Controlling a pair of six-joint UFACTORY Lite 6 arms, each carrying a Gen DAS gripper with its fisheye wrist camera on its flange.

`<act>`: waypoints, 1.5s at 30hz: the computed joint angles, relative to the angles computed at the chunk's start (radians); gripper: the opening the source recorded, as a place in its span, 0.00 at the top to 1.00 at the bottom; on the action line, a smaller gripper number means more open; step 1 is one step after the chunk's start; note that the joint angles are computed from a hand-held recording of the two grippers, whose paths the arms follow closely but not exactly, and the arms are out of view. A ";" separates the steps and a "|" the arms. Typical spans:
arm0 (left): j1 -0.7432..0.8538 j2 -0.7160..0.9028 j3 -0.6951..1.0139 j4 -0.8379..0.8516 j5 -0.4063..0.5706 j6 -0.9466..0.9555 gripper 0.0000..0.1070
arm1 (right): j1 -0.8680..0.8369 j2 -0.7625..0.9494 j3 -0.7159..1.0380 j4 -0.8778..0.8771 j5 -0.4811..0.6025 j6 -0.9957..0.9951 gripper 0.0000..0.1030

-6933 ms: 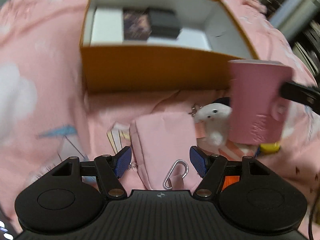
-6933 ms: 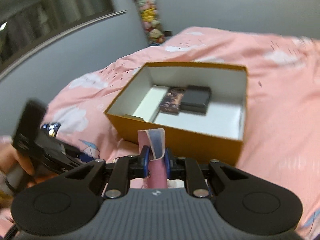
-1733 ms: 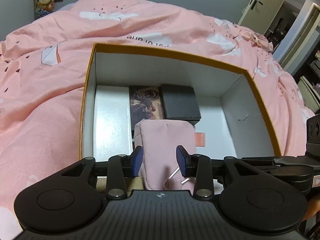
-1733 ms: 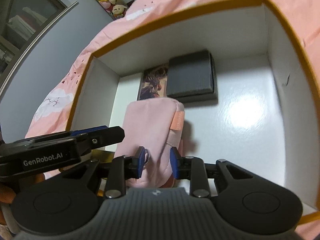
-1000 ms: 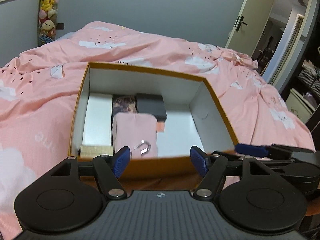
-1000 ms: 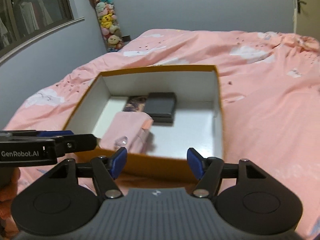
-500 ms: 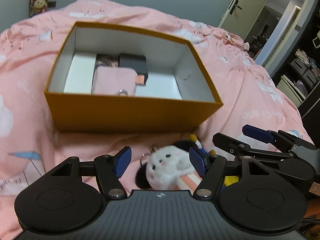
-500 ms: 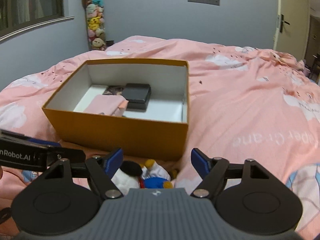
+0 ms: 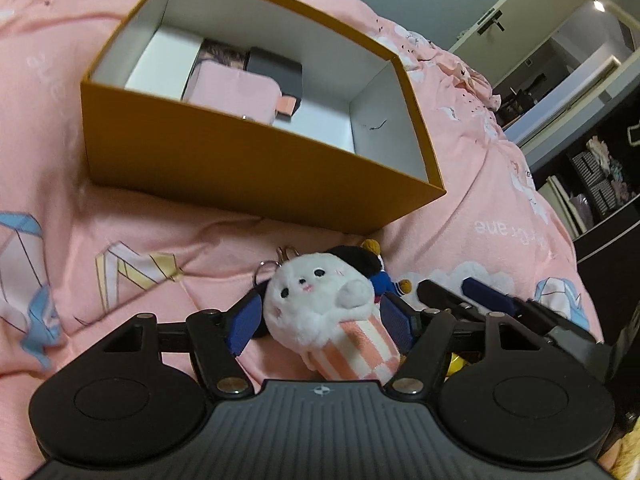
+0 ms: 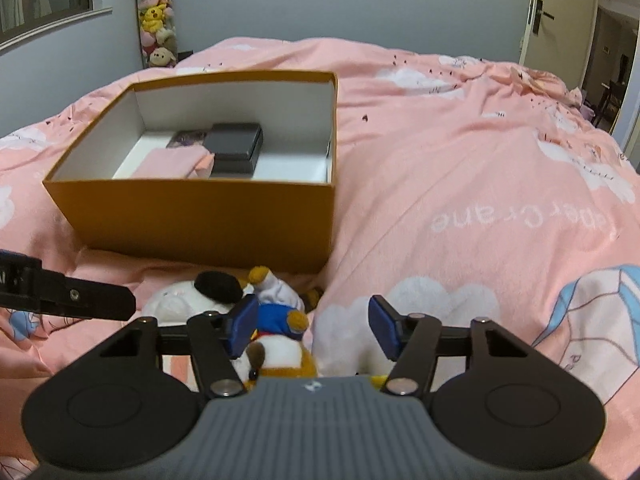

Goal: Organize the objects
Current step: 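Move both grippers toward the plush toys beside the box, then grasp the white plush toy with the left gripper, then grasp the duck plush toy with the right gripper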

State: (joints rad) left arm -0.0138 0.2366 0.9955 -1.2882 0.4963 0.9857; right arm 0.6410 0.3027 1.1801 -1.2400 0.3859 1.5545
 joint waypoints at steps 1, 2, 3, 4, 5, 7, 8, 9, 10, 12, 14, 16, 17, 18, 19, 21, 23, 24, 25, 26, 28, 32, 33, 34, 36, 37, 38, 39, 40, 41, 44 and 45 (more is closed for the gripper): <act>0.002 0.007 0.003 -0.002 0.006 -0.005 0.25 | 0.000 0.006 0.001 0.013 -0.004 -0.013 0.41; 0.004 0.015 0.006 -0.003 0.013 -0.013 0.25 | -0.001 0.010 0.003 0.026 -0.008 -0.026 0.41; 0.007 0.024 0.010 -0.003 0.021 -0.020 0.25 | -0.001 0.015 0.006 0.041 -0.011 -0.040 0.41; 0.010 0.034 0.017 -0.002 0.031 -0.028 0.25 | -0.002 0.019 0.008 0.057 -0.014 -0.055 0.41; 0.011 0.044 0.022 -0.004 0.038 -0.034 0.25 | -0.004 0.024 0.012 0.073 -0.017 -0.071 0.41; 0.012 0.062 0.034 -0.012 0.050 -0.043 0.25 | -0.006 0.029 0.015 0.096 -0.025 -0.096 0.44; 0.011 0.076 0.045 -0.012 0.057 -0.053 0.25 | -0.009 0.030 0.016 0.109 -0.030 -0.109 0.44; 0.010 0.090 0.056 -0.010 0.064 -0.066 0.24 | -0.010 0.032 0.017 0.122 -0.035 -0.124 0.45; 0.007 0.107 0.069 -0.004 0.071 -0.084 0.24 | -0.011 0.033 0.017 0.133 -0.040 -0.135 0.45; 0.001 0.138 0.094 0.012 0.088 -0.130 0.24 | -0.018 0.039 0.023 0.171 -0.053 -0.175 0.45; -0.008 0.161 0.117 0.021 0.101 -0.170 0.24 | -0.024 0.043 0.026 0.216 -0.063 -0.220 0.45; -0.025 0.181 0.145 0.054 0.093 -0.230 0.24 | -0.031 0.050 0.032 0.276 -0.072 -0.279 0.46; -0.036 0.197 0.168 0.086 0.085 -0.280 0.24 | -0.034 0.053 0.036 0.307 -0.076 -0.308 0.46; -0.043 0.210 0.185 0.110 0.082 -0.316 0.24 | -0.037 0.055 0.037 0.335 -0.081 -0.336 0.47; -0.053 0.222 0.204 0.144 0.075 -0.360 0.24 | -0.041 0.057 0.039 0.363 -0.087 -0.365 0.47; -0.068 0.248 0.231 0.185 0.062 -0.418 0.24 | -0.044 0.059 0.040 0.404 -0.095 -0.404 0.48; -0.073 0.278 0.254 0.207 0.066 -0.452 0.24 | -0.045 0.062 0.043 0.441 -0.100 -0.443 0.48; -0.071 0.291 0.259 0.196 0.072 -0.449 0.23 | -0.044 0.065 0.046 0.455 -0.098 -0.457 0.48; -0.066 0.302 0.259 0.176 0.078 -0.434 0.21 | -0.044 0.068 0.049 0.471 -0.098 -0.475 0.48; -0.060 0.313 0.259 0.152 0.084 -0.416 0.20 | -0.044 0.070 0.050 0.489 -0.099 -0.493 0.48; -0.053 0.322 0.254 0.118 0.090 -0.383 0.20 | -0.044 0.075 0.056 0.512 -0.098 -0.520 0.48; -0.052 0.322 0.245 0.098 0.084 -0.346 0.24 | -0.046 0.080 0.062 0.544 -0.094 -0.554 0.48; -0.055 0.316 0.242 0.105 0.079 -0.337 0.25 | -0.046 0.080 0.062 0.545 -0.094 -0.556 0.48; -0.058 0.309 0.242 0.118 0.074 -0.338 0.27 | -0.046 0.079 0.062 0.546 -0.095 -0.559 0.48; -0.075 0.290 0.246 0.170 0.061 -0.356 0.29 | -0.046 0.076 0.062 0.553 -0.093 -0.570 0.48; -0.080 0.278 0.240 0.187 0.055 -0.355 0.31 | -0.045 0.074 0.062 0.548 -0.093 -0.567 0.48; -0.085 0.261 0.232 0.200 0.049 -0.349 0.32 | -0.046 0.071 0.059 0.547 -0.095 -0.568 0.48; -0.089 0.246 0.223 0.209 0.044 -0.343 0.32 | -0.046 0.070 0.059 0.547 -0.097 -0.570 0.48; -0.090 0.224 0.210 0.218 0.037 -0.333 0.33 | -0.047 0.066 0.058 0.544 -0.099 -0.568 0.48; -0.092 0.193 0.192 0.236 0.021 -0.322 0.33 | -0.047 0.063 0.057 0.535 -0.102 -0.563 0.48; -0.110 0.105 0.144 0.316 -0.058 -0.312 0.33 | -0.048 0.057 0.063 0.536 -0.104 -0.581 0.48; -0.115 0.086 0.135 0.350 -0.079 -0.321 0.33 | -0.050 0.061 0.072 0.553 -0.104 -0.605 0.48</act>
